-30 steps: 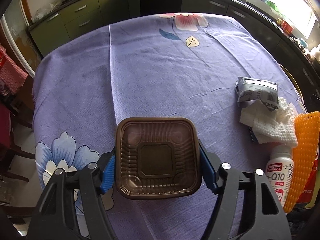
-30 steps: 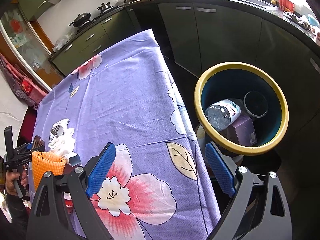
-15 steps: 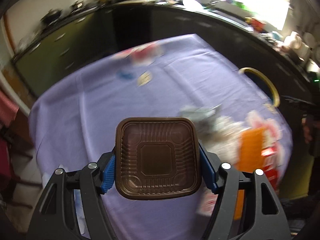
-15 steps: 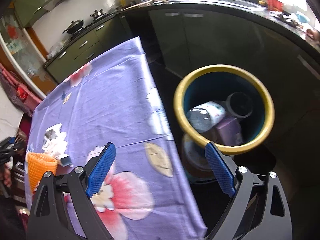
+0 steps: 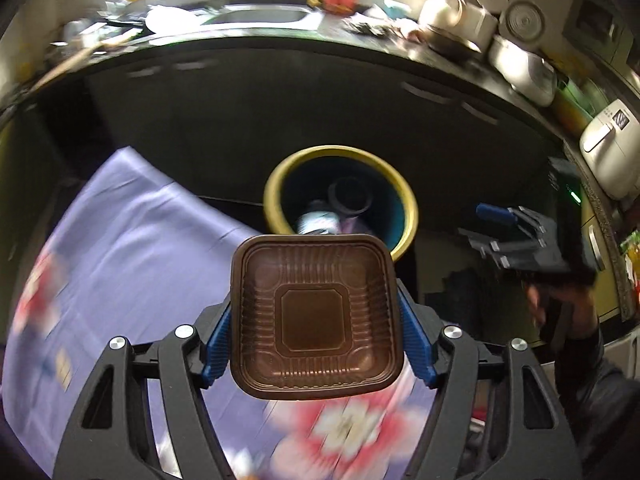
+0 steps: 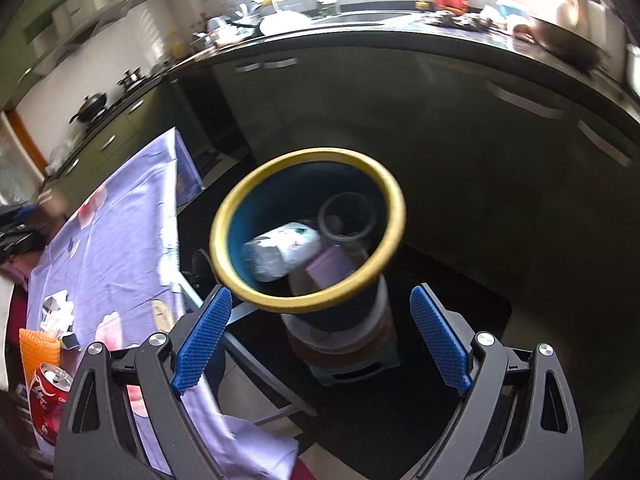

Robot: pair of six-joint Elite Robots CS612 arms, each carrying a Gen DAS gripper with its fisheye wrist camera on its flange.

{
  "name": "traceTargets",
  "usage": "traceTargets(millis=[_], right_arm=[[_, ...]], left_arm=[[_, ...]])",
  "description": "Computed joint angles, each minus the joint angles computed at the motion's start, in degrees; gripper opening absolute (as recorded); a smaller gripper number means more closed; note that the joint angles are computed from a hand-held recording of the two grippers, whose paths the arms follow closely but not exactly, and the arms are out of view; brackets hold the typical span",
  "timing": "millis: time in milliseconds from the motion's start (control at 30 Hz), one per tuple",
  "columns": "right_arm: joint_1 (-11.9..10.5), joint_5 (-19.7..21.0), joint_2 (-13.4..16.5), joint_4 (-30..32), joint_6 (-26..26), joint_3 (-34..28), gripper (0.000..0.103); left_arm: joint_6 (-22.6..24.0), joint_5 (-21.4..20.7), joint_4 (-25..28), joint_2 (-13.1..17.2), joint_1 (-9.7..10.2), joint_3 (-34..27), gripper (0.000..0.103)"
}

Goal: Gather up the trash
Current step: 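Carry the brown tray over the bin and release it with the left gripper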

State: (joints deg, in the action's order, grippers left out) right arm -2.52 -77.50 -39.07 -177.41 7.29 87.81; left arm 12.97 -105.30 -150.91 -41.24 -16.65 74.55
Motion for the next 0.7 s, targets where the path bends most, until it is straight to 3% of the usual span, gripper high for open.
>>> traceTargets(millis=[167, 367, 467, 567, 700], right_arm=[[-1.4, 0.4, -0.1, -1.4, 1.8, 1.3, 0.090], [-2.1, 0.8, -0.1, -1.2, 2.3, 1.8, 0.090], [-1.9, 0.8, -0.5, -1.4, 1.9, 2.3, 0.090], [-1.6, 1.3, -0.4, -1.0, 1.2, 2.3, 0.090], [-0.8, 2.7, -0.3, 0.1, -0.2, 1.5, 0.090]], left_arm=[[1.3, -0.4, 9.4, 7.7, -2.47, -12.8, 0.067], [-1.9, -2.2, 15.5, 14.0, -3.01, -23.3, 0.077], [-2.8, -3.0, 13.2, 13.4, -2.68, -22.2, 0.077], [-3.5, -4.5, 8.7, 10.2, -1.80, -17.1, 0.077], [-5.3, -5.0, -1.6, 4.4, -0.28, -7.4, 0.080]])
